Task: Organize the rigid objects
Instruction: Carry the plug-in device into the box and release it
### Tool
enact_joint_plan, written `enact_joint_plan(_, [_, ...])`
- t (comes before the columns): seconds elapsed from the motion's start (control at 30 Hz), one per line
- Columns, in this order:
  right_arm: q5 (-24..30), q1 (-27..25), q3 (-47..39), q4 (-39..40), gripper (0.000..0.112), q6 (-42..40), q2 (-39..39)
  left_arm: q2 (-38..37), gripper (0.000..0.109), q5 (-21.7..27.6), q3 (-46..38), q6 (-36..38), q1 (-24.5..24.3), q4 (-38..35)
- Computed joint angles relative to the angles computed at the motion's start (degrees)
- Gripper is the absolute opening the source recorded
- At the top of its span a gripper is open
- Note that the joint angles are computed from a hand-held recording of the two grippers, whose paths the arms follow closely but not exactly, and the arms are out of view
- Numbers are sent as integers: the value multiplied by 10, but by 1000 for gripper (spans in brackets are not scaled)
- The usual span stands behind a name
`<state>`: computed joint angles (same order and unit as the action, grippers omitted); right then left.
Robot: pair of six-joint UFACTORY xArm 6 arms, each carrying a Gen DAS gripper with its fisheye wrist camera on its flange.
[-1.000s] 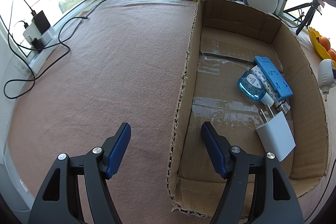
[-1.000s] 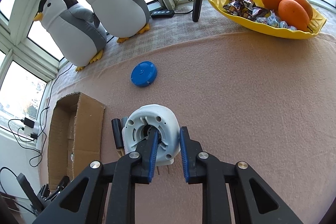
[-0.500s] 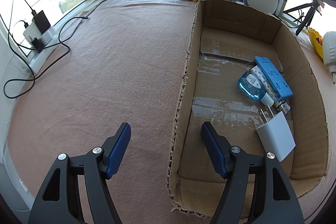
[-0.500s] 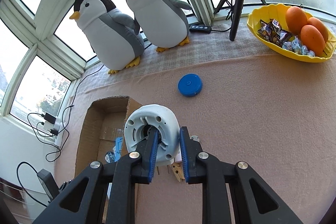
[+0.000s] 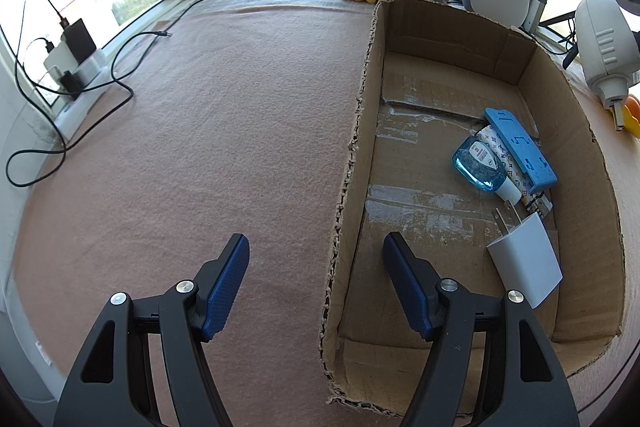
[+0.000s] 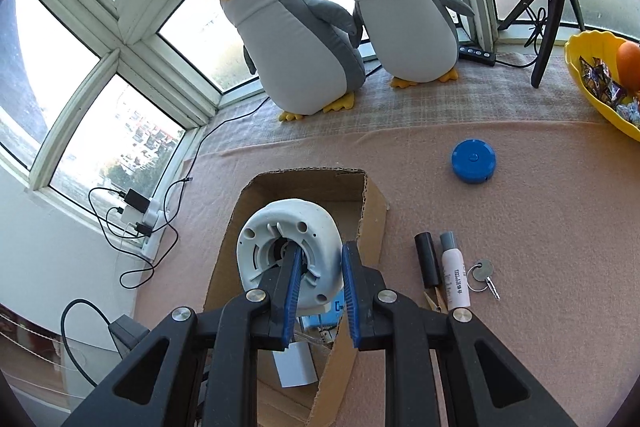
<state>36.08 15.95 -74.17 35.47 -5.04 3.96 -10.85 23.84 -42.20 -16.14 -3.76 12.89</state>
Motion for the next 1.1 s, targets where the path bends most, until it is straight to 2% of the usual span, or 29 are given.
enact_joint_plan(0.6, [7, 26, -76, -106, 18, 60, 83, 1, 71, -1, -1, 2, 1, 0])
enact_joint_plan(0.9, [15, 26, -92, -106, 19, 63, 100, 1, 71, -1, -1, 3, 2, 0])
enact_joint_plan(1.0, [10, 27, -92, -117, 24, 72, 99, 1, 71, -3, 0, 1, 2, 1])
enact_joint_plan(1.07, [1, 27, -87, -121, 43, 75, 95, 1, 71, -2, -1, 2, 2, 1])
enact_joint_plan(1.1, [-4, 27, -84, -123, 44, 74, 91, 2, 71, -2, -1, 2, 3, 1])
